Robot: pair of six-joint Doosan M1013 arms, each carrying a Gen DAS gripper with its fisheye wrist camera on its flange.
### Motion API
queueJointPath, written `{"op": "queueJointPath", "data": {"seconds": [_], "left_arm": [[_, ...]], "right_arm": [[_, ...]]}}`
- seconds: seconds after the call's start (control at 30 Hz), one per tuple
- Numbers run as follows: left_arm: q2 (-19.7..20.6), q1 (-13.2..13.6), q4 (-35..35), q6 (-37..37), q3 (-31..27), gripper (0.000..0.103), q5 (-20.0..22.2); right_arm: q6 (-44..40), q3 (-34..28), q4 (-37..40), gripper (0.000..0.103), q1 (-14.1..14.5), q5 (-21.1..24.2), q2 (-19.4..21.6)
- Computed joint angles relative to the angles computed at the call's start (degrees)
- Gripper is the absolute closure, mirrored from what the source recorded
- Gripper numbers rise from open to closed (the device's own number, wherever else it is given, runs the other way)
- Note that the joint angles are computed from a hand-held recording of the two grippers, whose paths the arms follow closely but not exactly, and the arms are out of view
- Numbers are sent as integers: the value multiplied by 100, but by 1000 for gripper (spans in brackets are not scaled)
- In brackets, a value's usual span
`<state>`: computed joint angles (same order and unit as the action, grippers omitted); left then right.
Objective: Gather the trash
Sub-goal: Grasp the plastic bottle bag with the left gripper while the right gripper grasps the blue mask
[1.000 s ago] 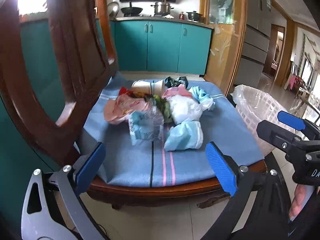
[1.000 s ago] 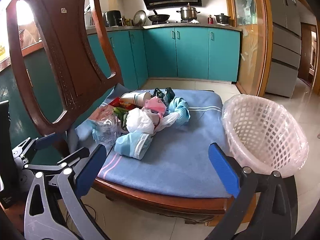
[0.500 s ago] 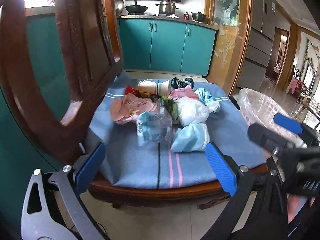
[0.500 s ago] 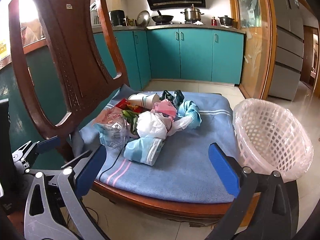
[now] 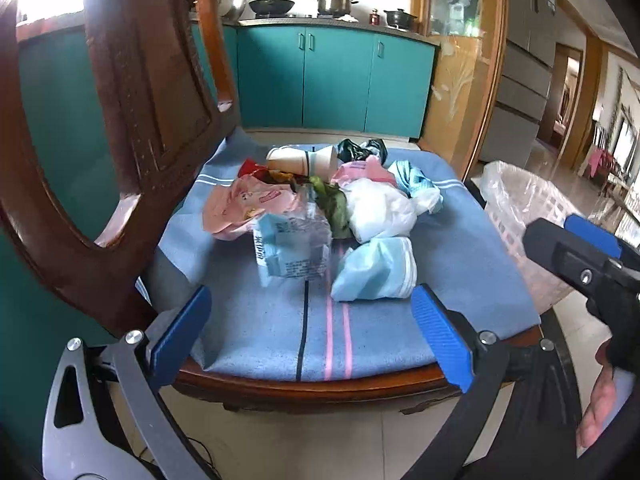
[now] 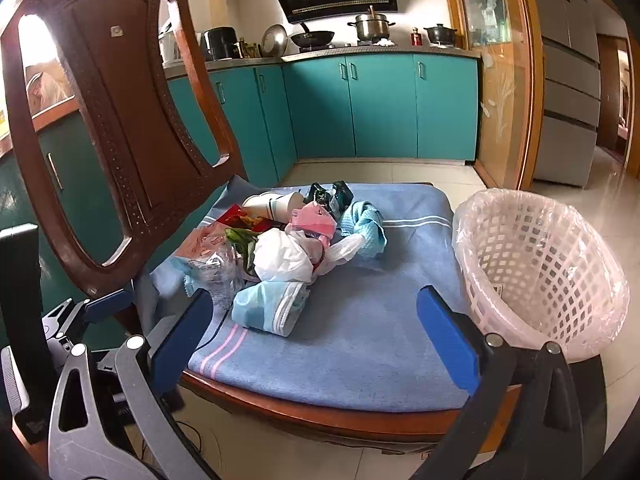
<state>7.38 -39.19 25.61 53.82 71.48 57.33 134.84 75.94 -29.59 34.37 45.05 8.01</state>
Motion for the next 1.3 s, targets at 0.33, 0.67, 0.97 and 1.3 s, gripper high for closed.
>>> {"op": "queueJointPath", "data": {"seconds": [0.33,0.67,0.97,1.3], "left_arm": [[225,281,-265,346,-159,4,-63],[730,587,-1054,866,-624,21,-15],[325,594,-1213,763,-367,56,-386],[-277,404,-269,198,94,56,-1402]], "right_arm": [[91,-98,149,3,-156,109,95],[-190,-222,450,4,-210,246,250],[-766,-322,1117,3,-278,364,460],[-1270,-946,1310,13,-171,529,1177]]}}
